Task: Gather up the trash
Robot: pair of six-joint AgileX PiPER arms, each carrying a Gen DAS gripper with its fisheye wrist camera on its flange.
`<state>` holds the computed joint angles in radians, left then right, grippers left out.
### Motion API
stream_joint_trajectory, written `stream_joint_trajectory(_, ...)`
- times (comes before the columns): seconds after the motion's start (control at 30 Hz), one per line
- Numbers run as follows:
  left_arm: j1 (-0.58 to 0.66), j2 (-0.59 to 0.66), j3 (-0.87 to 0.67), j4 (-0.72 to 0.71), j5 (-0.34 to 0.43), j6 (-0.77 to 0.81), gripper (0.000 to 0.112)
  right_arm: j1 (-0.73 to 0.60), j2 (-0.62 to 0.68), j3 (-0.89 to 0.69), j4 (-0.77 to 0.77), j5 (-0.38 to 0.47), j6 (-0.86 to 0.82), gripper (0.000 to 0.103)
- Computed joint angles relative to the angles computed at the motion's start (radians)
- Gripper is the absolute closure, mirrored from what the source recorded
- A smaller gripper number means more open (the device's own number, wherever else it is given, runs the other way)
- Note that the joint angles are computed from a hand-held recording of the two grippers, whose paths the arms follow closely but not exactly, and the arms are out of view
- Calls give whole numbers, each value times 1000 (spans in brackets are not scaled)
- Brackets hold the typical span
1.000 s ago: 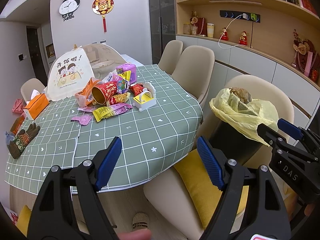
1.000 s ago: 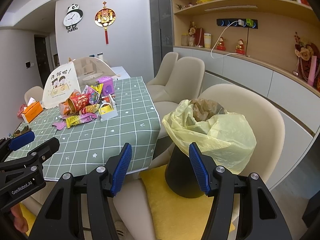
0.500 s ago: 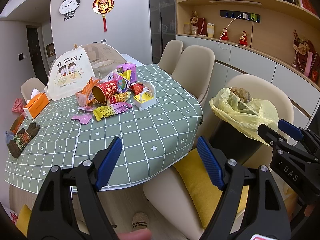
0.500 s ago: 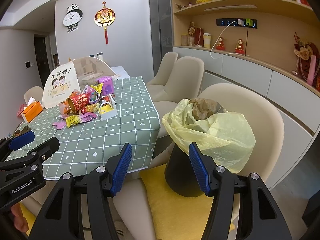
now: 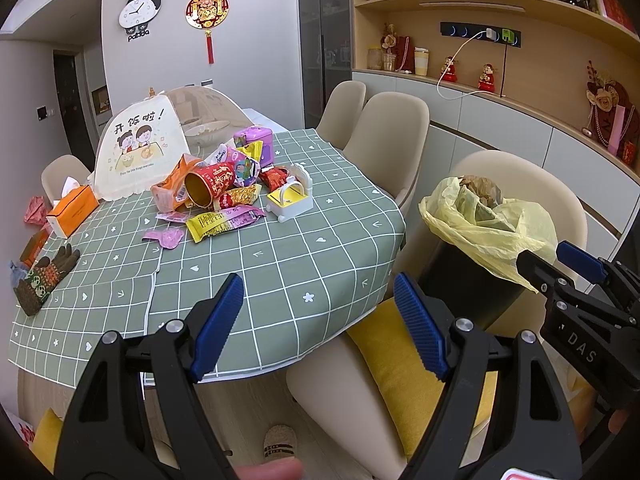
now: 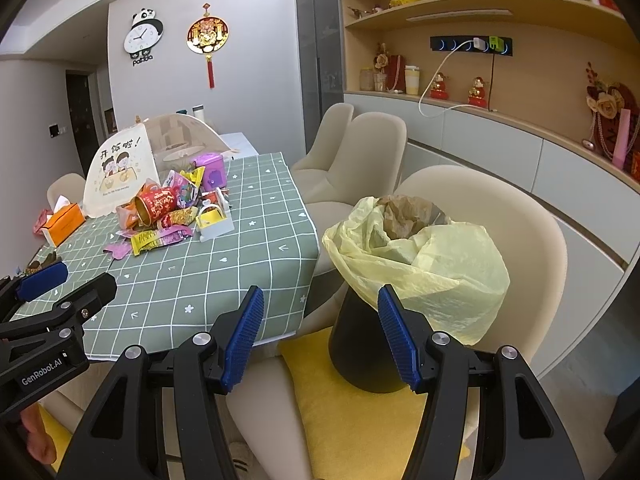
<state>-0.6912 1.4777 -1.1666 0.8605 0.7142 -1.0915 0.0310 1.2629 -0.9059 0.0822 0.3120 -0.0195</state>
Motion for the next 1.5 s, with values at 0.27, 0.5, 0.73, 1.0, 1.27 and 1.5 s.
stream_joint_trajectory(0.27, 8, -2, -2, -10, -5, 7, 39, 1, 2, -1, -8, 0, 6, 47)
stream_joint_trajectory(0.5, 43, -1, 4, -42, -39, 32, 39, 11, 10, -11, -54, 9, 46, 47)
stream_joint_trajectory(0.73, 137, 15, 6, -135, -131, 156, 39, 51, 79, -79, -169, 37, 171, 47)
stream_joint_trajectory(1.0, 360, 113, -61, -499, -244, 638, 33, 128, 228, -212, -267, 71, 296, 47)
stream_joint_trajectory(1.27, 694, 299, -302, -913, -200, 1165, 44, 257, 466, -485, -402, 161, 455, 47)
stream_joint_trajectory(1.5, 982, 601, -731, -1190, 62, 1481, 48, 381, 756, -912, -323, 352, 391, 47)
